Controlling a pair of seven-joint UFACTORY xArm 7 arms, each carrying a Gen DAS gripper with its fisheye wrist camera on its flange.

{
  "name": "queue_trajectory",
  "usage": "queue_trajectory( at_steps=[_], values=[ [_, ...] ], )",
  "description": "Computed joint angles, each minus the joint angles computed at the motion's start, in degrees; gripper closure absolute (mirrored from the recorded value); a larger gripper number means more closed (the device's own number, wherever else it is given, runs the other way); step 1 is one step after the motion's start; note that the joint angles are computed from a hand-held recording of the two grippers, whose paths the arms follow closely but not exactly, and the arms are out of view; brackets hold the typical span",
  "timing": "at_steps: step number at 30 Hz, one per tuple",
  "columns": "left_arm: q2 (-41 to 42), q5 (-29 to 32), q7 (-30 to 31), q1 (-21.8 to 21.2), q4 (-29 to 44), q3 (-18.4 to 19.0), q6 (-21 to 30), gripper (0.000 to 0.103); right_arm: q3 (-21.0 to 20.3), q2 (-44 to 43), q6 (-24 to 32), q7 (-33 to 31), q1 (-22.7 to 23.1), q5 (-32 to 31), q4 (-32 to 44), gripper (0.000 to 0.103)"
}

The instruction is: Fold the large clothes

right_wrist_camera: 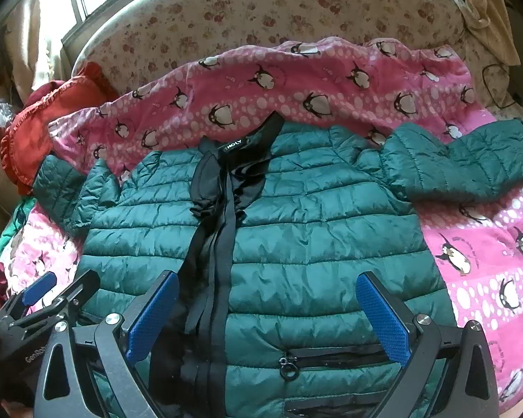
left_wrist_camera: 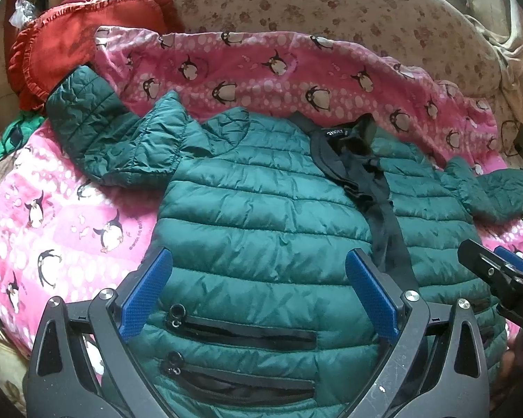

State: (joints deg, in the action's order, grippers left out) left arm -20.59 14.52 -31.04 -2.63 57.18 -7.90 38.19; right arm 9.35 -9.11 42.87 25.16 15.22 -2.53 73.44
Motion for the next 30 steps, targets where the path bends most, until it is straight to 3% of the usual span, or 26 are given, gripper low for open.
queue_trajectory(
  at_steps=[30],
  values=[
    [7.5, 4.7, -1.4, 3.1, 7.2, 2.8, -0.8, 0.003, -0.9, 16.1, 2.3, 1.1, 3.5, -3.9, 18.3, 0.001]
  ],
)
